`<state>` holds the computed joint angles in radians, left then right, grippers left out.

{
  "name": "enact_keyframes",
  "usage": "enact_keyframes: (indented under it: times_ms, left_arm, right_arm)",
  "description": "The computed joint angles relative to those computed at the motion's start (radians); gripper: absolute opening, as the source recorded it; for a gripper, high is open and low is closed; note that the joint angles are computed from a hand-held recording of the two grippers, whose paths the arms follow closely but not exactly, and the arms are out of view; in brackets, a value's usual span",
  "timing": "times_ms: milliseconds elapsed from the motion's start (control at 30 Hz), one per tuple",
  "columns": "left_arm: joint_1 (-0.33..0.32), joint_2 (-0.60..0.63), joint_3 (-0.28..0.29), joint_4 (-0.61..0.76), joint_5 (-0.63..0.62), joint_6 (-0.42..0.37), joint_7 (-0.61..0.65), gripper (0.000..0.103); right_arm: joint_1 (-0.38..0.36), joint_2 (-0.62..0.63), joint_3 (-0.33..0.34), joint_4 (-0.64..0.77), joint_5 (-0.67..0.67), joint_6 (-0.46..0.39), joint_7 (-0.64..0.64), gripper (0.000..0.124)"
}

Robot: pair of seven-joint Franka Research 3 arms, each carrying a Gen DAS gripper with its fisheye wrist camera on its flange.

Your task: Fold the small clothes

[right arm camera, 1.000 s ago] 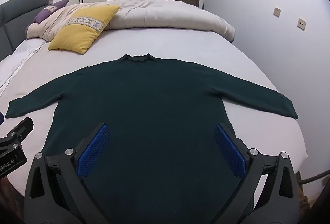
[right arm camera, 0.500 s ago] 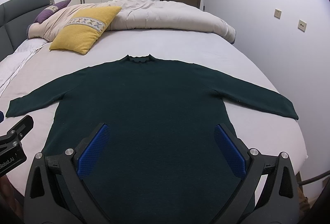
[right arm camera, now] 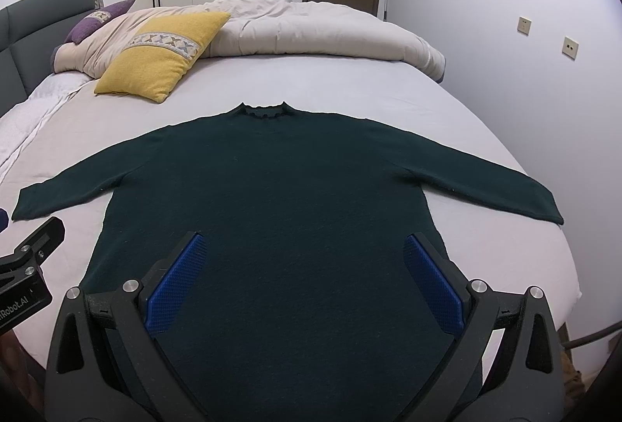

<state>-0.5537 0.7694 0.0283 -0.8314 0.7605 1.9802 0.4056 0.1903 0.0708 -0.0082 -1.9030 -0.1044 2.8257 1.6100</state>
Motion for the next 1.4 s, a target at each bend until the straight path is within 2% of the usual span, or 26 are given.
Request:
enact_keyframes:
  times_ms: [1400]
  left_arm:
    - [0.009,-0.028,-0.015,-0.065,0.007,0.021,-0.030,0.103]
  right_arm:
    - [0.008,-0.010,0.007,-0.030,-0.034,0.008,0.036,0.103]
